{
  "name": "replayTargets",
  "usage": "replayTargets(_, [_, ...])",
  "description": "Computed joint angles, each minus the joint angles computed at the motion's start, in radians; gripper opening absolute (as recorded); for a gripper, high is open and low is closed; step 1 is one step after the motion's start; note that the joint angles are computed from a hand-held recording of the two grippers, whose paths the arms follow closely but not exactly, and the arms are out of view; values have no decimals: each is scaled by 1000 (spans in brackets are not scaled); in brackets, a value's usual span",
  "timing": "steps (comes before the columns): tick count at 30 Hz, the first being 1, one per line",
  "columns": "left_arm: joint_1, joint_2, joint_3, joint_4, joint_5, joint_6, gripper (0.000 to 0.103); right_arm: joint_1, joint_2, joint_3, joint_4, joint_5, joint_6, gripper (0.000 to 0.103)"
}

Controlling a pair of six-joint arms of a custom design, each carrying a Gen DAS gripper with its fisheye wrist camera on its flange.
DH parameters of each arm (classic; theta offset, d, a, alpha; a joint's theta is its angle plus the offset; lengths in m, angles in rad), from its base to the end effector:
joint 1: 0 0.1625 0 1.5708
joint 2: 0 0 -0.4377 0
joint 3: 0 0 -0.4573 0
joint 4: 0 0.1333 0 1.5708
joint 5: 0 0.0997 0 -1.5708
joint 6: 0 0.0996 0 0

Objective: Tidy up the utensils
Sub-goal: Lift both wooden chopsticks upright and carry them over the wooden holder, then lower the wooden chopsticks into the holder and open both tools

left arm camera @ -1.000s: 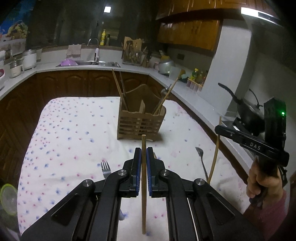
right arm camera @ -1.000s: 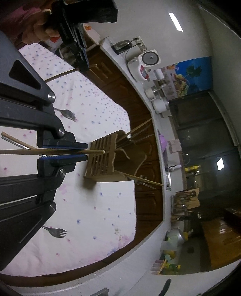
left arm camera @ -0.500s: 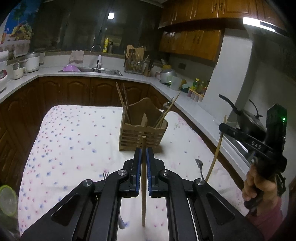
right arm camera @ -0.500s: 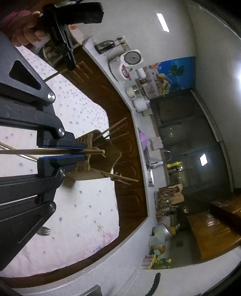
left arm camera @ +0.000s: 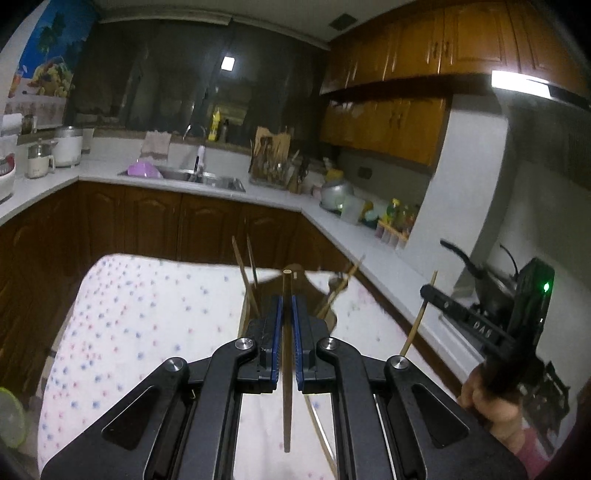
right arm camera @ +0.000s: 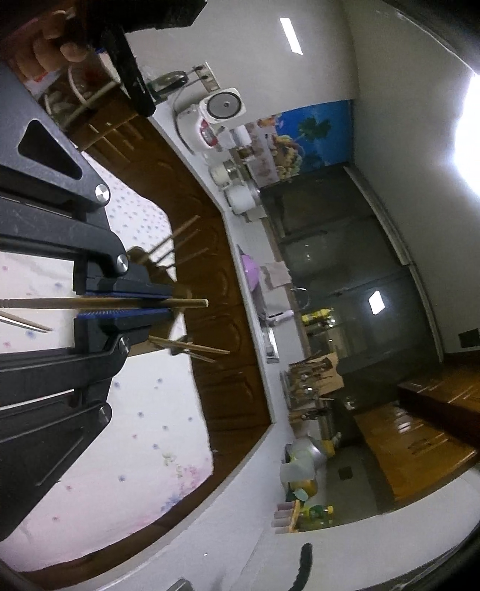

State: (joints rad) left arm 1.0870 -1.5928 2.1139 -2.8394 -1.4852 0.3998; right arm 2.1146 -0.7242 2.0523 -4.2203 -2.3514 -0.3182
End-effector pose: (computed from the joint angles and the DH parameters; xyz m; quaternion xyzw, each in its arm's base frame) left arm -0.1198 -0.5330 0.3674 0.3836 0.8475 -0.3661 0.0245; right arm 0.3288 -0.4216 0.0877 0.0929 -0.7610 0.5977 0.2346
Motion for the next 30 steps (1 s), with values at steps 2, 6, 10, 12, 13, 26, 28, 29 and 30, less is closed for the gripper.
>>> replayTargets(2, [-2, 26, -23, -35, -10, -2, 5, -11, 6, -24, -19, 15, -27, 5])
replayTargets(6, [-2, 83, -76, -111, -34, -14, 5, -33, 12, -69, -70, 46, -81, 5])
replayTargets(10, [-4, 142, -129, -189, -36, -30, 5, -48, 21, -126, -121, 85, -150, 5])
replayTargets(12, [-7, 173, -154, -233, -34, -36, 5, -51, 27, -157, -130, 97, -182, 5])
replayTargets(13, [-7, 187, -165, -249, -33, -39, 5, -52, 29, -170, -131, 103, -193, 5])
replayTargets(26, [22, 383, -256, -391, -13, -33, 5, -124, 99, -292, -186, 170, -288, 5])
replayTargets(28, [30, 403, -257, -395, -2, -36, 5, -137, 110, -288, -196, 177, -283, 5])
replayTargets(29, [35, 413, -256, -399, 6, -38, 5, -145, 122, -290, -205, 176, -284, 5])
replayTargets(30, [39, 420, -251, -402, 16, -42, 5, -153, 129, -287, -209, 180, -278, 5])
